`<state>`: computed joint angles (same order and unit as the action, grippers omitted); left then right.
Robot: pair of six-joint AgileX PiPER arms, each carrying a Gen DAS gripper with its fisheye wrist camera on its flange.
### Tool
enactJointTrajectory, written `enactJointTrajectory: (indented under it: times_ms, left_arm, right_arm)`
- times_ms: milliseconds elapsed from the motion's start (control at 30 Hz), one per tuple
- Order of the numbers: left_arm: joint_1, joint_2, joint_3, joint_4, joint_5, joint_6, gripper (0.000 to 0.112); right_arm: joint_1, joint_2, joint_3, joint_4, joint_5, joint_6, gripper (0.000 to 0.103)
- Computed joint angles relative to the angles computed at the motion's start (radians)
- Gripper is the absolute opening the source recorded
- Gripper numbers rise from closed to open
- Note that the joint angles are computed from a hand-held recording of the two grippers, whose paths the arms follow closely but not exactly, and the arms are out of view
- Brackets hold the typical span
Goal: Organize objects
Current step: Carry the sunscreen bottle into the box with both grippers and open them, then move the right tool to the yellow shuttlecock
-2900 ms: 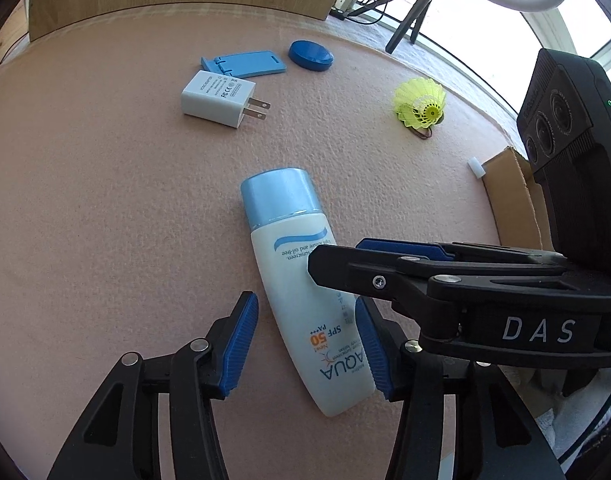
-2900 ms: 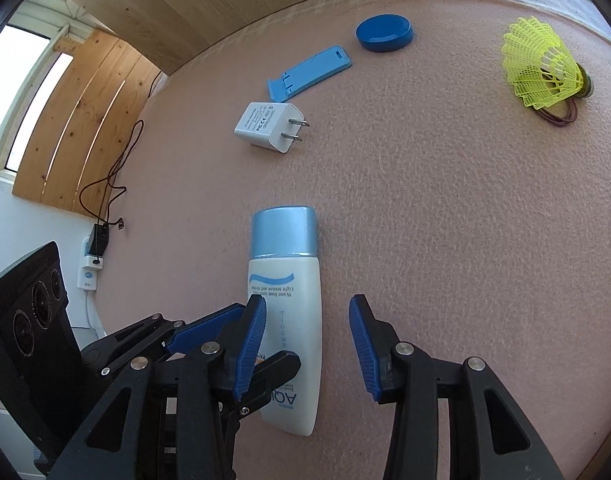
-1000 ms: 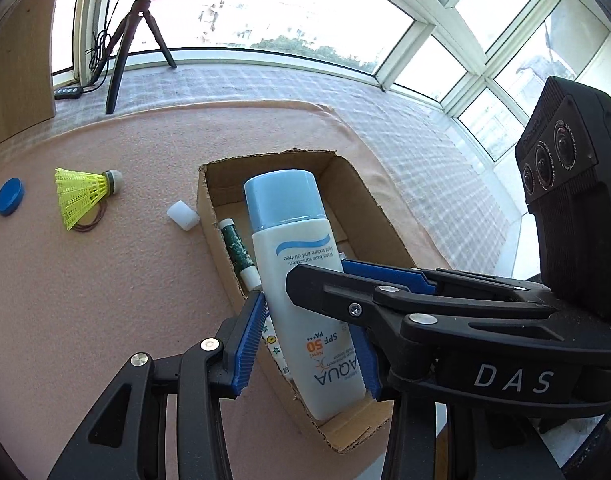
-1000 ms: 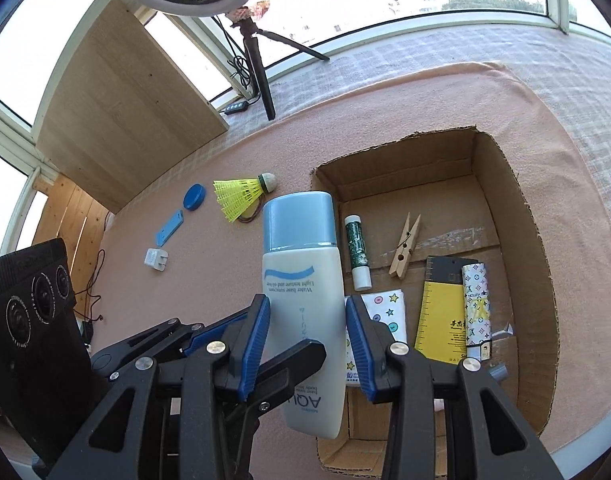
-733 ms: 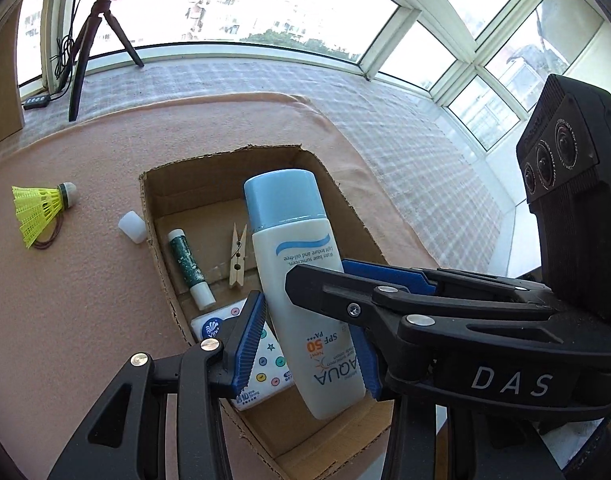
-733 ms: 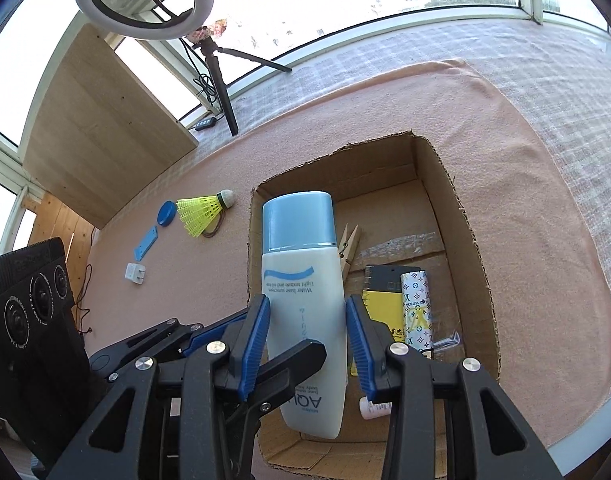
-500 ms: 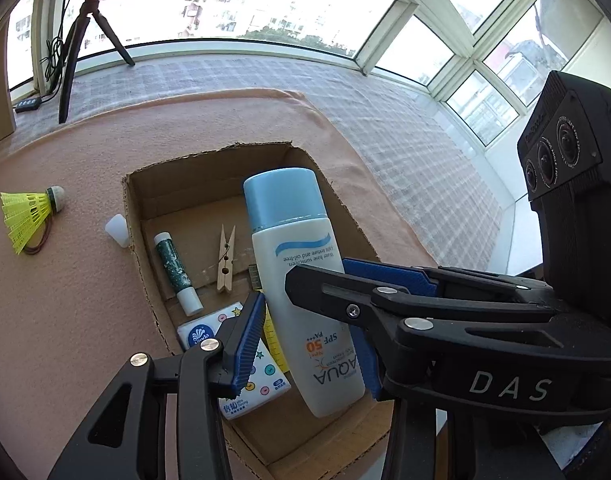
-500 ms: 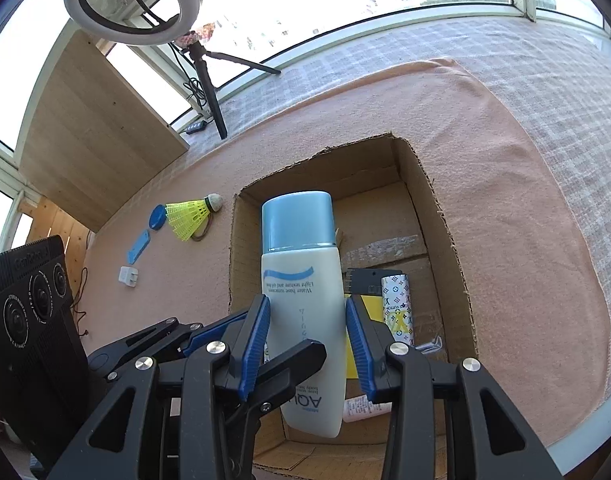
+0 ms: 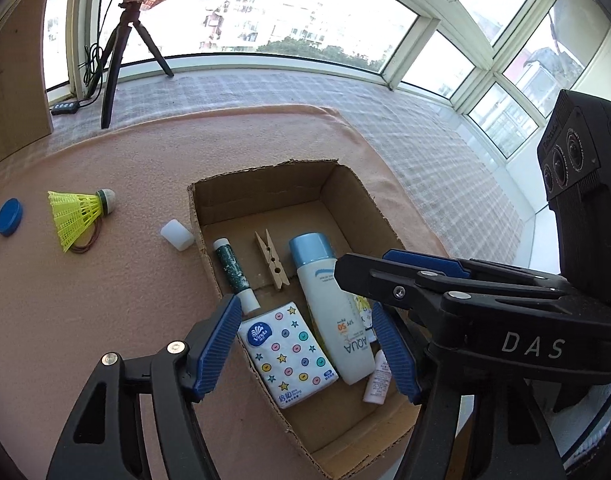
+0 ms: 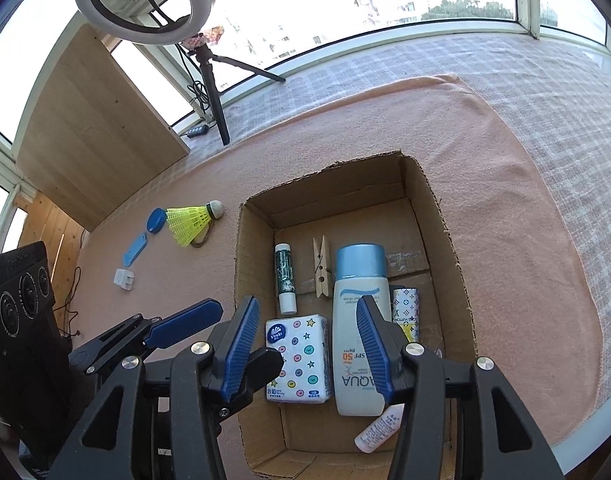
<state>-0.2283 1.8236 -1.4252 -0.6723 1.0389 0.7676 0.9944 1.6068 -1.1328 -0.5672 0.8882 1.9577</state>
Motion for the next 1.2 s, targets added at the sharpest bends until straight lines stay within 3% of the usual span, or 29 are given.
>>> enactJointTrajectory:
  times_ms: [267, 667, 833, 1033, 1200]
  left_arm:
    - [0.138, -0.025, 0.013, 0.029, -0.014, 0.032, 0.071]
    - [0.423, 0.018, -0.065, 0.06, 0.031, 0.082, 0.071]
    - [0.531, 0.055, -0.116, 0.072, 0.057, 0.101, 0.071]
    - [0.628, 0.101, -0.175, 0.087, 0.087, 0.105, 0.071]
    - [0.675, 0.135, -0.216, 0.1, 0.1, 0.101, 0.071]
  right_arm:
    - [-0.05, 0.083, -0.135, 0.046, -0.012, -0.143, 0.047]
    - [-0.197, 0.316, -0.443, 0.196, -0.082, -0.445, 0.046]
    - [-0.279, 0.431, -0.57, 0.32, -0.121, -0.576, 0.038]
    - [-0.343, 0.572, -0.76, 0.406, -0.063, -0.671, 0.036]
    - [-0.384, 0.704, -0.956, 0.455, 0.038, -0.737, 0.034]
